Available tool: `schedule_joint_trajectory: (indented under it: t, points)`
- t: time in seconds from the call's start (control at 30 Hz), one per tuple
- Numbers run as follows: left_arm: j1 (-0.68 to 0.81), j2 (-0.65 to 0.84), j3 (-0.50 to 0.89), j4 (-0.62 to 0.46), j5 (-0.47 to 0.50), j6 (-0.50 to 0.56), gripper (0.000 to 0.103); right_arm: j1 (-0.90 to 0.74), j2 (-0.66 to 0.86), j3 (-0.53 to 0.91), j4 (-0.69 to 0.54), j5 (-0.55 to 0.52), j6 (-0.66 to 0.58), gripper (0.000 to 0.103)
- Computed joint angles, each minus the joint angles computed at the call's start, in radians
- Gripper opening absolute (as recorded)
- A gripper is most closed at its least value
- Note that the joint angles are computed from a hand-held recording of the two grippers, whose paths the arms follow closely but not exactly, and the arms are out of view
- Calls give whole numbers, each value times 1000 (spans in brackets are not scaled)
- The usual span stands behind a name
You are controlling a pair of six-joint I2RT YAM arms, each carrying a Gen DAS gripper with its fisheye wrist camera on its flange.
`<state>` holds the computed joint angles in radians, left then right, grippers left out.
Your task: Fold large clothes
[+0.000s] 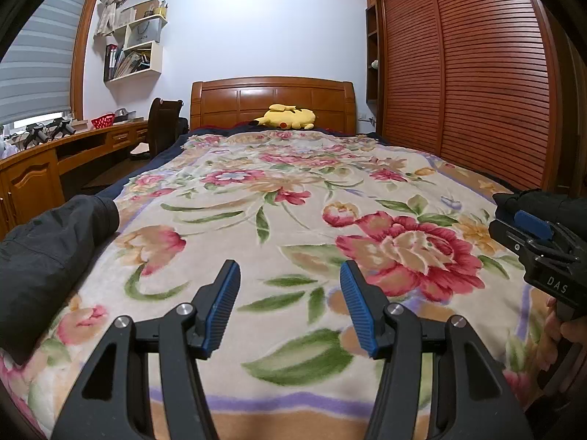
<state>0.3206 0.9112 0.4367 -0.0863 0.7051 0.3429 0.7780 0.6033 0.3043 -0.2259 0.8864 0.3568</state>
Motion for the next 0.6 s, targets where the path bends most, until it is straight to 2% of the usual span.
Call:
schedule_joint_trajectory:
  t: [0.6]
  points:
    - [3,3,-4,5,0,5,56,0,4,-1,3,1,1,81]
